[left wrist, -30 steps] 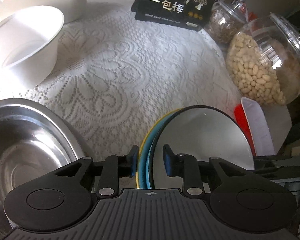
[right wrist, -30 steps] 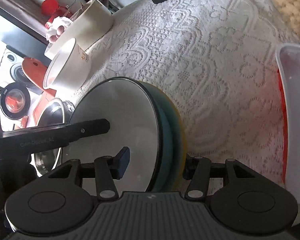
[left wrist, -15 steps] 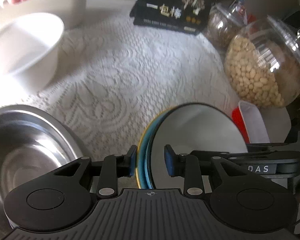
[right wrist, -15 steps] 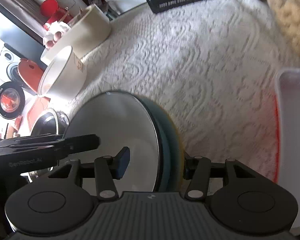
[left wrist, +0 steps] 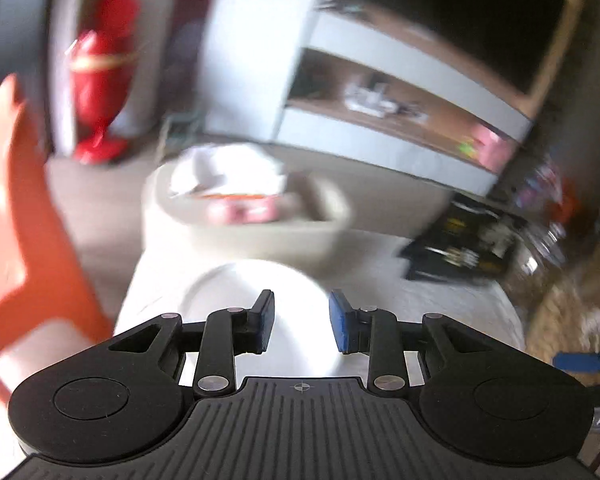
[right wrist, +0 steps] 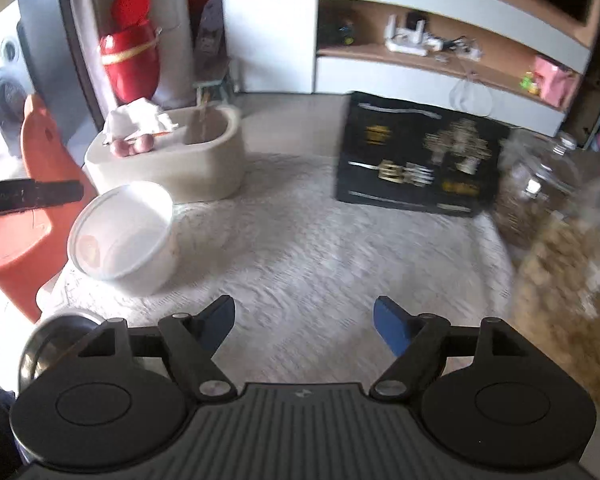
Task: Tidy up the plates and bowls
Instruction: 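Open both tools and swing them toward the orange-labeled white bowl, then grasp the orange-labeled white bowl rim with both tools and lift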
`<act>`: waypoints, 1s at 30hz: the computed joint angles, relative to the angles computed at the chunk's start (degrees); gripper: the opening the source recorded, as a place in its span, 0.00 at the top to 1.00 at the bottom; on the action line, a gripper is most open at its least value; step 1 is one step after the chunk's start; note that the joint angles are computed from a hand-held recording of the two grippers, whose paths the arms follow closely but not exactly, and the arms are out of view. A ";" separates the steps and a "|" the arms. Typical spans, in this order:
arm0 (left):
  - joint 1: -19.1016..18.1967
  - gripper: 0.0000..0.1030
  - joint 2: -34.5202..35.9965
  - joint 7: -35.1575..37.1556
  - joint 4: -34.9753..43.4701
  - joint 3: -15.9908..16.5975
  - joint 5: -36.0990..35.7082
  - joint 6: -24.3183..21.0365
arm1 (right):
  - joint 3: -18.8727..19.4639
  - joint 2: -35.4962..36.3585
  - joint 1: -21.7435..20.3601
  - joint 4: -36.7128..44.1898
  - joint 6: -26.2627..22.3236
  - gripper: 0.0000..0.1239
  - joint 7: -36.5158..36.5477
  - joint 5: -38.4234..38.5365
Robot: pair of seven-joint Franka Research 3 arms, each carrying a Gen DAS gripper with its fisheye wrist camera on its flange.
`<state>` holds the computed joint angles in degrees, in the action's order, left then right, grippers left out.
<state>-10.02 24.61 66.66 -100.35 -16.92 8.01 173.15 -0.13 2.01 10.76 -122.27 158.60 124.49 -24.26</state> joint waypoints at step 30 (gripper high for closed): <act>0.37 0.68 15.07 15.49 15.14 -8.77 -12.94 -14.84 | -2.34 20.57 1.36 18.33 -7.72 0.74 -19.68 34.90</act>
